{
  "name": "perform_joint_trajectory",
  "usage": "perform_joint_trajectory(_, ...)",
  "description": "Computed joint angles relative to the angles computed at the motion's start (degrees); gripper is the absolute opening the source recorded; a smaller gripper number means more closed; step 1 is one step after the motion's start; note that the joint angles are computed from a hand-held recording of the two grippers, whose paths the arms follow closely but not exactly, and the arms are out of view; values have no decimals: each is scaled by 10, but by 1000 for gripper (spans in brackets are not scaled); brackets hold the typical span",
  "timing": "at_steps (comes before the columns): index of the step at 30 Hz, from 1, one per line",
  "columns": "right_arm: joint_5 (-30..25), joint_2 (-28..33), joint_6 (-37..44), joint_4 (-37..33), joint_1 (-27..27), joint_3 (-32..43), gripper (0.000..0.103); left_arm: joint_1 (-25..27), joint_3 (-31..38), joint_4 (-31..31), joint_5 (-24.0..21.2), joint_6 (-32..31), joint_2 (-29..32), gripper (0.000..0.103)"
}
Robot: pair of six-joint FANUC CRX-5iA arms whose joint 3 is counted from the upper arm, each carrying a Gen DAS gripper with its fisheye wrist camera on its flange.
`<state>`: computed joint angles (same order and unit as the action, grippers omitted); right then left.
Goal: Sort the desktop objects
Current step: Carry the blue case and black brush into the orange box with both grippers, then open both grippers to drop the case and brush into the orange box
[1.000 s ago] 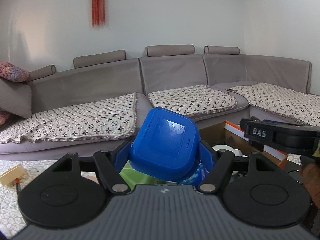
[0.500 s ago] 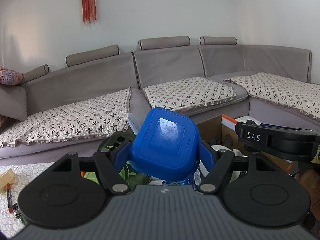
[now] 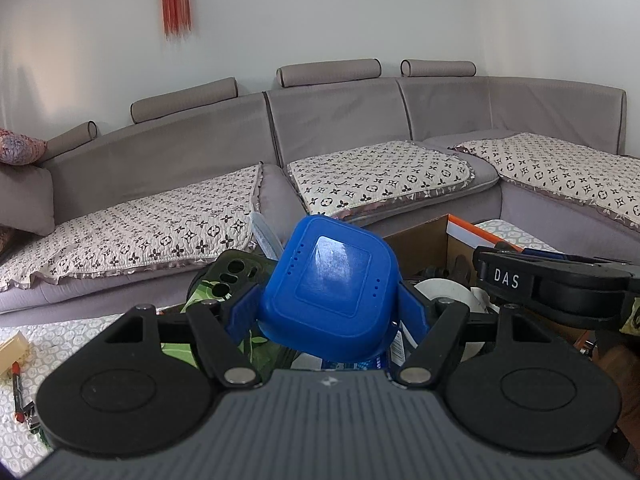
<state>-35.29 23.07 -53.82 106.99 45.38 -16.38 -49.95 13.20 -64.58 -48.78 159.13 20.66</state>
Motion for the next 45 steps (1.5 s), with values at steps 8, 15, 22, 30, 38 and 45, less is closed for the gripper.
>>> perform_joint_trajectory(8, -4, 0, 10, -11, 4, 2, 39, 4, 4, 15, 7, -13, 2, 72)
perform_joint_trajectory(15, -33, 5, 29, -37, 16, 7, 55, 0, 7, 2, 0, 2, 3, 79)
perform_joint_trajectory(22, -57, 1, 11, -24, 20, 0, 86, -5, -8, -18, 4, 33, -11, 89)
perform_joint_trajectory(30, -101, -13, -2, -12, 39, -10, 103, -18, -41, -54, 12, 71, -48, 103)
perform_joint_trajectory(38, -141, -19, 16, 6, 75, -5, 103, -21, -102, -65, 18, 90, -108, 103)
perform_joint_trajectory(45, -177, -19, 27, 28, 112, 3, 103, -25, -179, -91, -14, 128, -181, 103)
